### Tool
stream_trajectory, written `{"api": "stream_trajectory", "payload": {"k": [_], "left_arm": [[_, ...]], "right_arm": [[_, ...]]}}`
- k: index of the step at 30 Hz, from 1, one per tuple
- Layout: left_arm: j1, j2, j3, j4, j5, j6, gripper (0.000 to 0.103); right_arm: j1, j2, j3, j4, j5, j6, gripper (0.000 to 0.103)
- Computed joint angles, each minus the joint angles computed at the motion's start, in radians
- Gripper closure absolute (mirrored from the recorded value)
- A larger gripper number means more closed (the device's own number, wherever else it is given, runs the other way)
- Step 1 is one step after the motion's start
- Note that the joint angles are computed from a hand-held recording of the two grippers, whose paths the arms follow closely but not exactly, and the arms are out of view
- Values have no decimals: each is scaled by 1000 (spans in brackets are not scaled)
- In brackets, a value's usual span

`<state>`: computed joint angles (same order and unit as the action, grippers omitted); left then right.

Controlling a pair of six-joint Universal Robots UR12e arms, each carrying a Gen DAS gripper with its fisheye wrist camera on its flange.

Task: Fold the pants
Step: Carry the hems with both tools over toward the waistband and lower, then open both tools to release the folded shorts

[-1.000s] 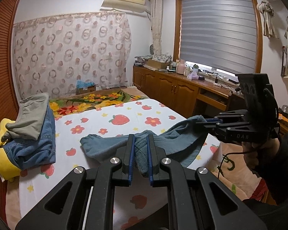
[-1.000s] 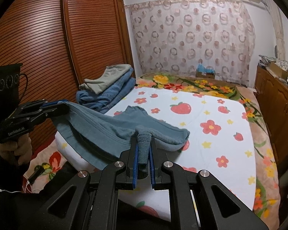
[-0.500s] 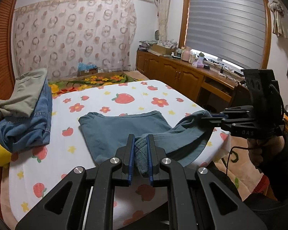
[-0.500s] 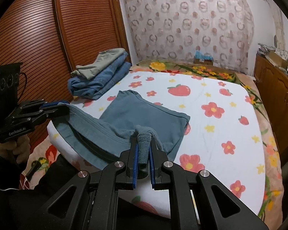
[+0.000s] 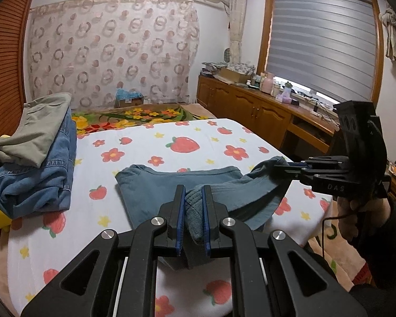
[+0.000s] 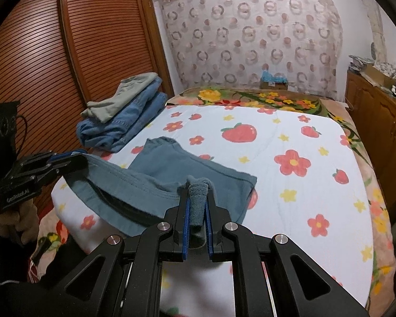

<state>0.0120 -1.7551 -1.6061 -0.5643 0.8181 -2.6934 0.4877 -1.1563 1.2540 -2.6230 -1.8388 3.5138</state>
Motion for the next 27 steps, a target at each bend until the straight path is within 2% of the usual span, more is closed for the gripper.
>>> {"api": "stream_trajectory", "payload": {"k": [15,27], "left_arm": [[-14,-31,34,73,40,-43,90],[-27,-53,46,22,101,-33,90]], "right_arm": [[-10,38,-46,-19,-31,-14,93],[-23,64,-84,64,-7,-4,93]]}}
